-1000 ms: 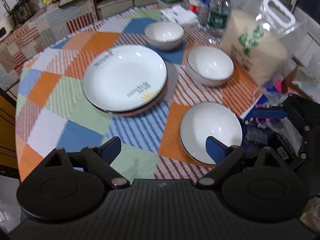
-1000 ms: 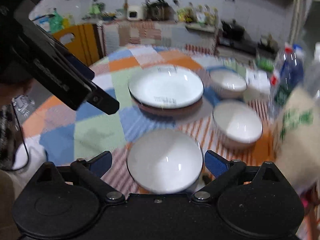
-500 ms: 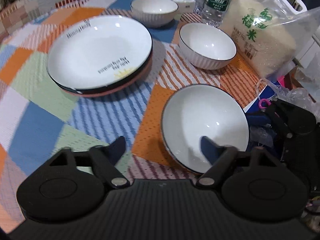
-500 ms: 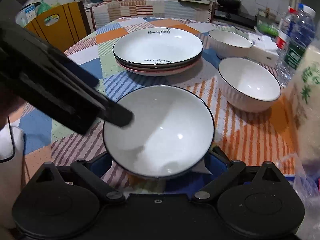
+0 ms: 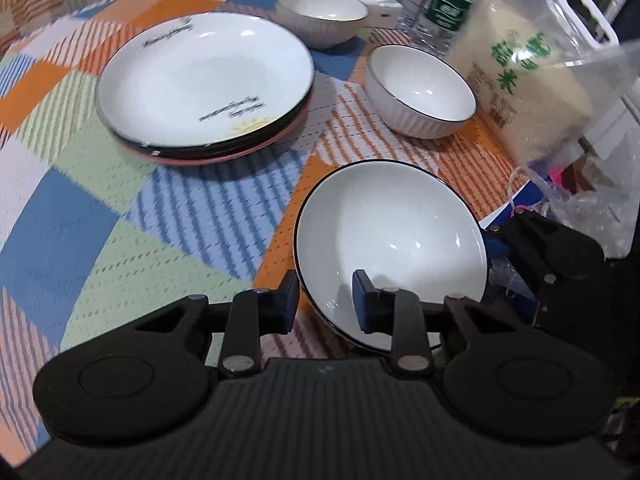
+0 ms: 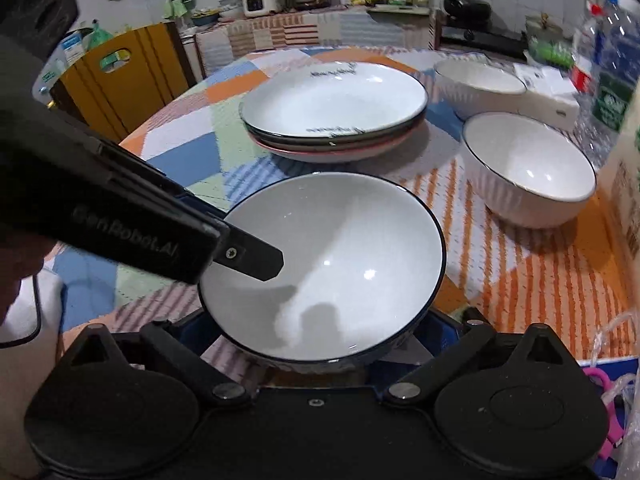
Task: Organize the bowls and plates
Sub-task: 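Close both grippers on the white bowl rim and lift it, then carry the white bowl beside the plate stack, set it down, open both grippers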
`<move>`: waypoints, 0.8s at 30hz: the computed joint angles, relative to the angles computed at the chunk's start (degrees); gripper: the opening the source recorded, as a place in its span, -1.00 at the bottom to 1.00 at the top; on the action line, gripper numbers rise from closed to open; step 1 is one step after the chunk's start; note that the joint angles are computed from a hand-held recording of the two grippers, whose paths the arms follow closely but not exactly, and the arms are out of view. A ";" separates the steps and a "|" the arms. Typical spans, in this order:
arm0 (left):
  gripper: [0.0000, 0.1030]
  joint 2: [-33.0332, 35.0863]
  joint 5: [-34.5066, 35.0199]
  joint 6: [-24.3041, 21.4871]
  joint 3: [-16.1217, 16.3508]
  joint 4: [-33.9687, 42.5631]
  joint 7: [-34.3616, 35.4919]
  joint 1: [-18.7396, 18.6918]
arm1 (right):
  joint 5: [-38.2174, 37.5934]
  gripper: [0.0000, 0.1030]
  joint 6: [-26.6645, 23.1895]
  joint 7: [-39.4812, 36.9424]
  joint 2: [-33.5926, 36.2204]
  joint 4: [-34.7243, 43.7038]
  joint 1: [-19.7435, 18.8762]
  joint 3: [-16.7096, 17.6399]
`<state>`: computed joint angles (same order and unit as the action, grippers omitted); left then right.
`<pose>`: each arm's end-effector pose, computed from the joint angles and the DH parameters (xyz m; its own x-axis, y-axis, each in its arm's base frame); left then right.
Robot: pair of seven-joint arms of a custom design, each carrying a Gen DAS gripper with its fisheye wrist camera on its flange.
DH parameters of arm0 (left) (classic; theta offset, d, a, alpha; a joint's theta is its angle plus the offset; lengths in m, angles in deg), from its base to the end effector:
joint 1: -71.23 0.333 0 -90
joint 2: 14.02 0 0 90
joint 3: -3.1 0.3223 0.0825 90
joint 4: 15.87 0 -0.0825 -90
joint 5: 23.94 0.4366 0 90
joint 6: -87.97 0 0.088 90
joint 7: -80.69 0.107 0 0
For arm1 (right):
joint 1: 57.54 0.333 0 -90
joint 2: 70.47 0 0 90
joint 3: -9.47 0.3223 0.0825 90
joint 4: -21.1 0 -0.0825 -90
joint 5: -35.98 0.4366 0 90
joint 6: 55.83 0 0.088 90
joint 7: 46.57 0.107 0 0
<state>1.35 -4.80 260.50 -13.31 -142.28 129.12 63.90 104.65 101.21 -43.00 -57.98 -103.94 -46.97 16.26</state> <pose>0.5661 -0.2723 0.2889 -0.0380 -0.9707 0.2372 -0.8791 -0.0804 -0.4698 0.5895 0.1457 0.2751 0.7049 -0.6986 -0.1224 -0.5978 -0.4923 -0.6327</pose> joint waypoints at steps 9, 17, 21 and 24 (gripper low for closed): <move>-0.47 -6.37 -0.03 -1.30 2.12 -5.46 -1.52 0.12 | 1.29 0.98 -0.97 -5.09 -1.11 0.08 1.72 1.07; -0.47 -6.35 5.20 -2.10 5.63 -5.60 -7.41 -1.28 | -0.53 0.97 -1.90 -5.51 1.67 3.15 2.82 1.52; -0.48 -4.12 5.38 -3.14 5.20 -4.13 -7.19 -0.53 | -1.45 0.97 -2.67 -4.78 4.52 5.48 2.30 1.94; -0.48 -3.44 5.29 -4.35 4.69 -3.45 -6.60 -0.36 | 0.22 0.95 -1.88 -4.38 5.35 5.91 1.82 2.81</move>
